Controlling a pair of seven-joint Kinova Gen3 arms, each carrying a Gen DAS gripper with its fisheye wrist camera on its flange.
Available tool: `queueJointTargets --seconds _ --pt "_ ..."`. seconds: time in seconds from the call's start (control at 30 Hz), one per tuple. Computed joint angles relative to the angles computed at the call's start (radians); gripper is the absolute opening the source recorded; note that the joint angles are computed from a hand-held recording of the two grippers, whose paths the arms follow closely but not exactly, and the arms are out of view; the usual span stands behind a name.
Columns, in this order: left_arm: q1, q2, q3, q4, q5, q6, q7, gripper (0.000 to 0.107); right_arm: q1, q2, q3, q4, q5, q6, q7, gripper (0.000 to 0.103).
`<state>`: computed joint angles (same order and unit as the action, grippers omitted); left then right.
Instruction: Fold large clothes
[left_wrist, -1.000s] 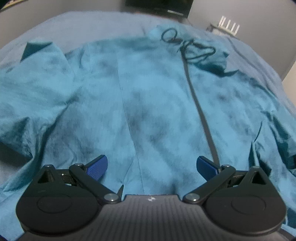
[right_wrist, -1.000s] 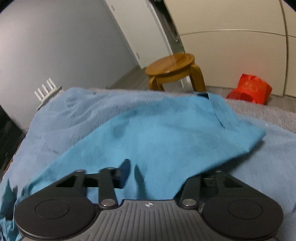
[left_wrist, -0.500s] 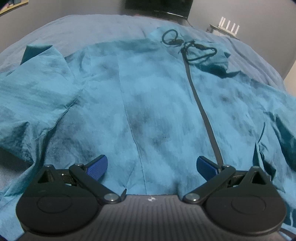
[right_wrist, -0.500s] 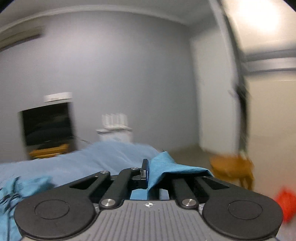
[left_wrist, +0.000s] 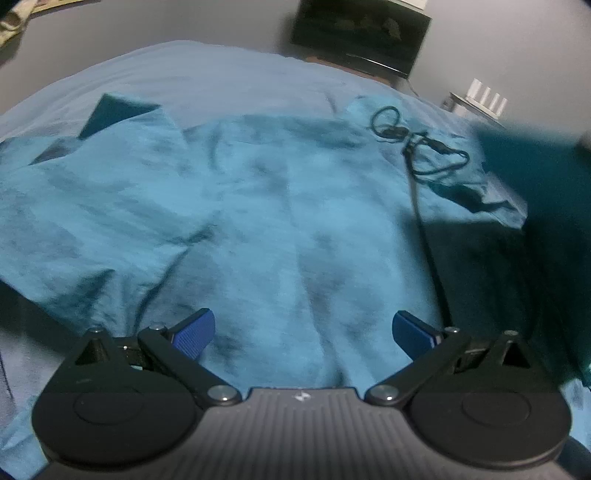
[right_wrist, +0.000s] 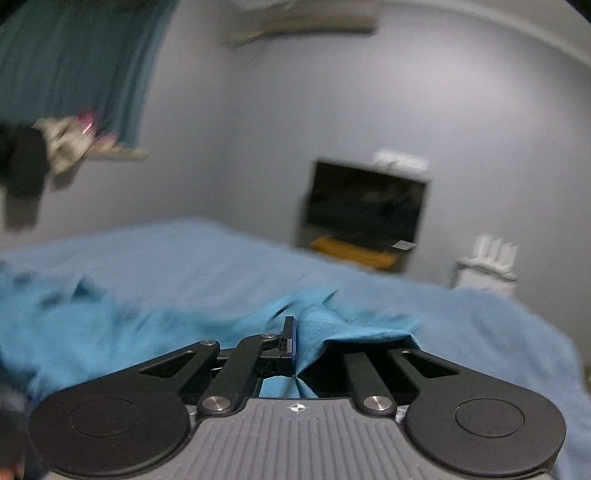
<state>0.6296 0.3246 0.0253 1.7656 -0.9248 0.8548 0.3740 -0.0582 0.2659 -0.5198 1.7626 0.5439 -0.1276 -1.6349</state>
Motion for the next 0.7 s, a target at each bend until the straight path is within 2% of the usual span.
queueJointTargets --seconds 0.07,0.13,0.17,0.2,0.23,0.27,0.33,0.5,0.53,0.57,0.6,0.63,0.67,0.7 --pt "-0.006 -0.013 -0.007 0.021 -0.001 -0.018 0.028 0.103 -0.074 0.028 0.025 0.010 -0.070 0.058 0.057 0.005" --pt "-0.017 -0.019 -0.006 0.030 0.008 -0.024 0.039 0.103 -0.089 0.066 -0.008 0.010 -0.114 0.133 0.061 0.010" --pt "-0.021 -0.019 -0.004 0.031 0.012 -0.022 0.040 0.103 -0.069 0.095 -0.041 -0.007 -0.120 0.174 0.055 0.028" --pt "-0.025 -0.018 -0.003 0.030 0.018 -0.021 0.039 0.103 -0.031 0.121 -0.087 -0.008 -0.142 0.203 0.062 0.039" --pt "-0.029 -0.019 -0.002 0.031 0.023 -0.024 0.038 0.103 0.015 0.134 -0.133 0.008 -0.181 0.215 0.078 0.058" --pt "-0.030 -0.020 -0.001 0.033 0.024 -0.027 0.039 0.103 0.059 0.153 -0.180 0.030 -0.222 0.212 0.092 0.073" --pt "-0.030 -0.020 0.001 0.032 0.022 -0.028 0.034 0.103 0.151 0.178 -0.253 0.058 -0.303 0.193 0.079 0.085" --pt "-0.016 -0.004 0.006 0.011 0.014 -0.002 0.005 0.103 0.383 0.293 -0.430 0.058 -0.506 0.166 -0.012 0.088" --pt "-0.015 -0.001 0.006 0.007 0.014 0.000 -0.001 0.103 0.429 0.334 -0.473 0.055 -0.543 0.157 -0.001 0.083" --pt "-0.014 0.002 0.007 0.003 0.016 0.003 -0.010 0.103 0.463 0.363 -0.505 0.059 -0.569 0.146 0.011 0.071" --pt "-0.013 0.004 0.006 0.000 0.018 0.006 -0.015 0.103 0.477 0.385 -0.521 0.055 -0.579 0.144 0.014 0.064" --pt "-0.009 0.006 0.004 -0.003 0.019 0.012 -0.014 0.103 0.477 0.398 -0.525 0.053 -0.581 0.129 0.014 0.051" --pt "-0.004 0.006 -0.001 -0.003 0.015 0.018 -0.003 0.103 0.475 0.394 -0.522 0.065 -0.579 0.097 0.013 0.044" --pt "0.002 0.006 -0.004 -0.002 0.006 0.028 0.013 0.103 0.457 0.375 -0.504 0.079 -0.571 0.057 0.004 0.042"
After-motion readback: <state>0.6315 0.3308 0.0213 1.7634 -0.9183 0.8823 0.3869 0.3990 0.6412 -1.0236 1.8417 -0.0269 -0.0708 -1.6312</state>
